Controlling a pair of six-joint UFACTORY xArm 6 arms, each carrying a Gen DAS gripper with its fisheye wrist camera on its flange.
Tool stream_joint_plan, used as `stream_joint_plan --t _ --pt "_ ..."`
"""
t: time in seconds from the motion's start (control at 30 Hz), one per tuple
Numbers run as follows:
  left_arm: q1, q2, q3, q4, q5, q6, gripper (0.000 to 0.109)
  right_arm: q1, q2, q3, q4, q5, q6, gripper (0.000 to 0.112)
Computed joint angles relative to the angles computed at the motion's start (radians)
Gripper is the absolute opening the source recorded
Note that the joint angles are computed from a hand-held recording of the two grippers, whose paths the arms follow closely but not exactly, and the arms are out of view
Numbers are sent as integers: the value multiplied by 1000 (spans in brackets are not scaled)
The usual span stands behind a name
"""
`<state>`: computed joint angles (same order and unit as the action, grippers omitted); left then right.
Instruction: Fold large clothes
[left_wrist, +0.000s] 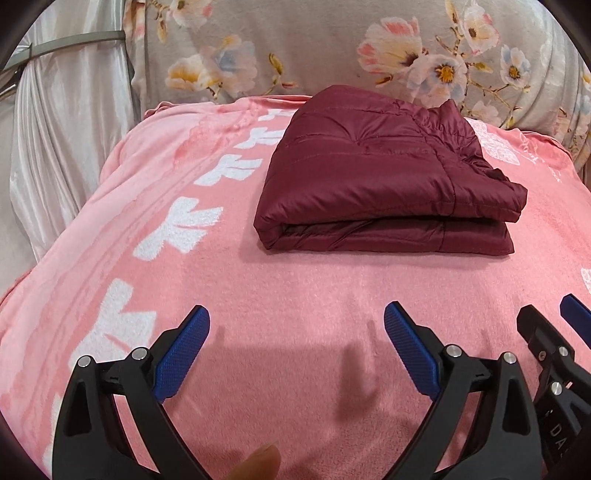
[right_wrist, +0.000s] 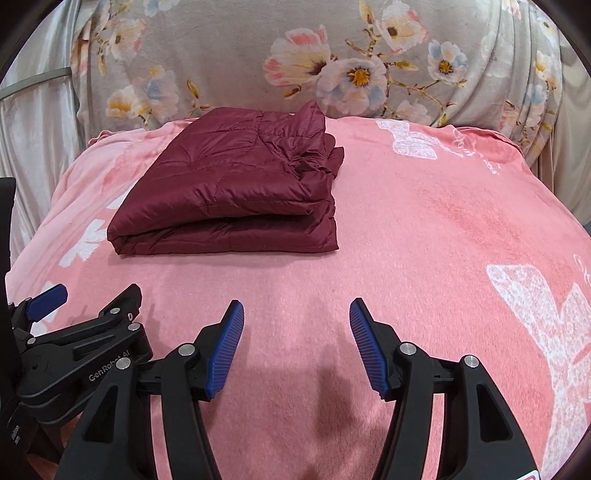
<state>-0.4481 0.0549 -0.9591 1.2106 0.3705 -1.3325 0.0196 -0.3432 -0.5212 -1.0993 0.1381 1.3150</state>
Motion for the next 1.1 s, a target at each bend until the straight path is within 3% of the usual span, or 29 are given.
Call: stream_joint_plan --t 0.17,1.1 --pt "-3 13 -5 -27 -7 36 93 28 16 -11 29 28 -52 60" --pt "-9 8 -2 26 10 -22 92 44 4 -14 -33 77 -4 61"
